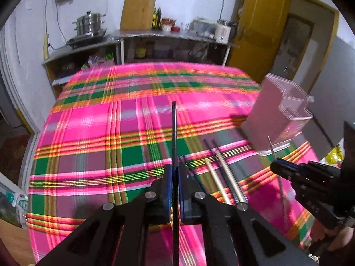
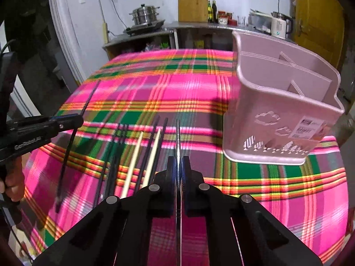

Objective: Organize utensils
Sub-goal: 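Close the right tool on a metal chopstick while the left tool lifts its black chopstick, then carry both held chopsticks upright over the pink utensil holder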

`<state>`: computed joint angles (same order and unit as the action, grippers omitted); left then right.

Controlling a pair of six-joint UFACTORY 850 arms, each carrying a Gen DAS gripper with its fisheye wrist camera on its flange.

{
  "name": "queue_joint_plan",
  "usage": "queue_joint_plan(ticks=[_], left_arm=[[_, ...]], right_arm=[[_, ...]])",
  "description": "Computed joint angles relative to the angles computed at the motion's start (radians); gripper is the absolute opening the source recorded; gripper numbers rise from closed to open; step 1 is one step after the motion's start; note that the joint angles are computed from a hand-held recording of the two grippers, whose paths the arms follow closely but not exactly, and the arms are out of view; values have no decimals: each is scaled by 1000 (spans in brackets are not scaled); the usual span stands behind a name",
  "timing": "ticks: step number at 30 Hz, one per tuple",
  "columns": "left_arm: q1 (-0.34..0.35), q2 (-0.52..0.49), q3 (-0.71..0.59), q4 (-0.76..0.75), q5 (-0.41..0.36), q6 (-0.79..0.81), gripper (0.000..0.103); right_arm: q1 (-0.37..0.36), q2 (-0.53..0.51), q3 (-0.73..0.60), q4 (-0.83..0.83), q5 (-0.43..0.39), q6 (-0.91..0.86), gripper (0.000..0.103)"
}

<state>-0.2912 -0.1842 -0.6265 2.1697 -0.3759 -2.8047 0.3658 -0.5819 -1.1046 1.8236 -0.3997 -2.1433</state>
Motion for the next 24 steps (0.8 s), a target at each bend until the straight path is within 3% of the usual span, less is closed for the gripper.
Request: queue_joint_plan(ticks=[11, 24], left_arm=[[-79, 187, 76, -129, -56, 112, 5], [-137, 273, 46, -218, -73, 230, 5]], right_arm=[[-38, 133, 102, 104, -80, -95, 6], [-77, 223, 165, 140, -128, -131, 6]])
